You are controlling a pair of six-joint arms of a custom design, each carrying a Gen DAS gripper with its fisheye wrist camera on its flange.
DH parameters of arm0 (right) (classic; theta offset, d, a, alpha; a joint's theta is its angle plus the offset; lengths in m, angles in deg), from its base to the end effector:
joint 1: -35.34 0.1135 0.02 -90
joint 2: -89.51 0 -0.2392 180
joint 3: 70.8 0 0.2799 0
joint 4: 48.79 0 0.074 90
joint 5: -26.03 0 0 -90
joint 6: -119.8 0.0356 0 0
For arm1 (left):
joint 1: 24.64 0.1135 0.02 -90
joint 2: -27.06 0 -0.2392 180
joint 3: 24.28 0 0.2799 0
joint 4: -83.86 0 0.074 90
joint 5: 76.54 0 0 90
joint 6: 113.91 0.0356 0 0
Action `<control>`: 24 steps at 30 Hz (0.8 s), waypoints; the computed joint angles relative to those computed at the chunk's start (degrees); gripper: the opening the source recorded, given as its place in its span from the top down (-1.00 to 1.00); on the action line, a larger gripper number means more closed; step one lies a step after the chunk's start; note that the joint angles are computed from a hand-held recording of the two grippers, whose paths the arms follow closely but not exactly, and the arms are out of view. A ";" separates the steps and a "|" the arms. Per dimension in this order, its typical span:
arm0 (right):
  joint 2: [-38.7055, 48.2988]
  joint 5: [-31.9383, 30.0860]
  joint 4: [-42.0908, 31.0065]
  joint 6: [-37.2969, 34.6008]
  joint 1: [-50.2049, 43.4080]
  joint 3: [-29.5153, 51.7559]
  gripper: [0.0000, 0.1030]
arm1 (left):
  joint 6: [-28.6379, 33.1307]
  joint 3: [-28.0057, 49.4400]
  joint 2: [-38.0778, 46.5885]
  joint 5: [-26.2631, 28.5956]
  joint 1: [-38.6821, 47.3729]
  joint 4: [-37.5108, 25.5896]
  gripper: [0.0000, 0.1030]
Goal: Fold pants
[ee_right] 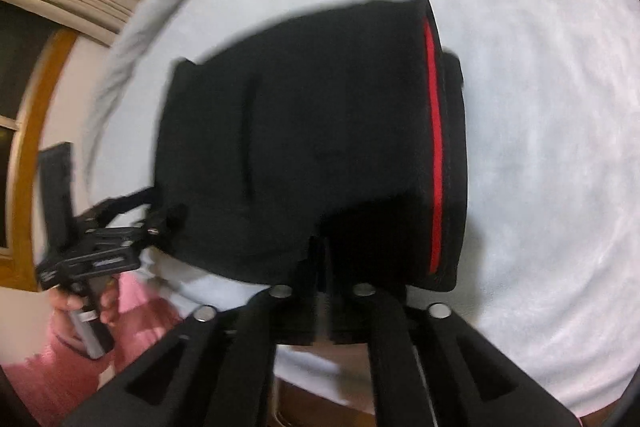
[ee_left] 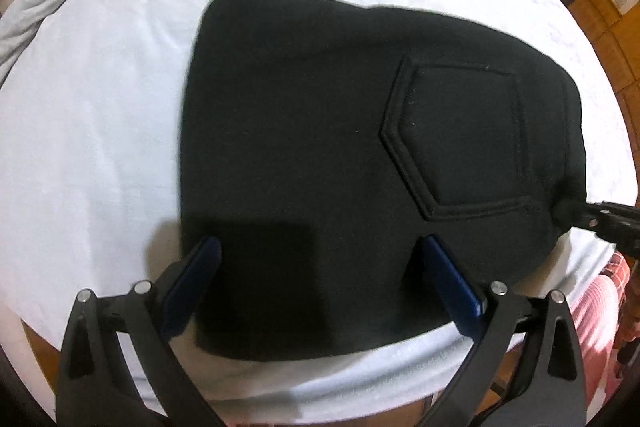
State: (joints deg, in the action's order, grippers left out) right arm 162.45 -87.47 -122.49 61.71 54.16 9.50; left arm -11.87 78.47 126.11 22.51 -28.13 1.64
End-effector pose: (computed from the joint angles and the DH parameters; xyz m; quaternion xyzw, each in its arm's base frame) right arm 0.2512 0.1006 0.2803 0.0677 0.9568 0.2661 0.0960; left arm 0.3577 -0.0274 0.2608 0.1418 0.9817 -0.0708 0.1053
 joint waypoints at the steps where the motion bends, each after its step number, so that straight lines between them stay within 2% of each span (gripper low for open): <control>1: -1.69 -1.43 0.79 0.29 -0.97 -0.20 0.60 | -0.28 1.70 0.37 0.64 1.13 -1.08 -0.94; 3: -3.50 -1.42 0.50 0.09 -2.29 0.44 -0.04 | -1.23 5.93 2.79 3.85 3.60 -3.42 -0.94; 5: -4.02 2.14 -1.45 -1.87 -3.59 2.83 -0.12 | -1.96 10.14 5.90 7.24 6.14 -6.02 -0.94; 7: -4.04 2.72 -2.76 -3.74 -5.22 4.08 -0.26 | -2.53 13.37 8.93 7.86 7.53 -7.55 -0.94; 9: -3.72 4.01 -4.17 -5.02 -6.76 4.29 -0.54 | -2.04 16.04 12.06 7.61 8.46 -8.68 -0.94; 12: -2.87 2.95 -3.68 -6.69 -8.58 2.82 -0.65 | 0.09 18.30 15.73 7.73 9.70 -9.44 -0.94; 18: -0.41 -2.06 -0.46 -7.96 -11.62 -1.86 -0.70 | 1.57 18.00 18.43 9.90 8.81 -10.34 -0.94; 24: 2.81 -7.72 4.70 -8.54 -14.13 -6.91 -0.86 | 2.94 28.36 27.11 14.08 9.99 -16.03 -0.94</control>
State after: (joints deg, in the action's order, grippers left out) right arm 165.26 -95.19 -117.79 53.17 40.02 2.58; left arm -8.94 106.83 153.22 36.59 -18.14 -14.40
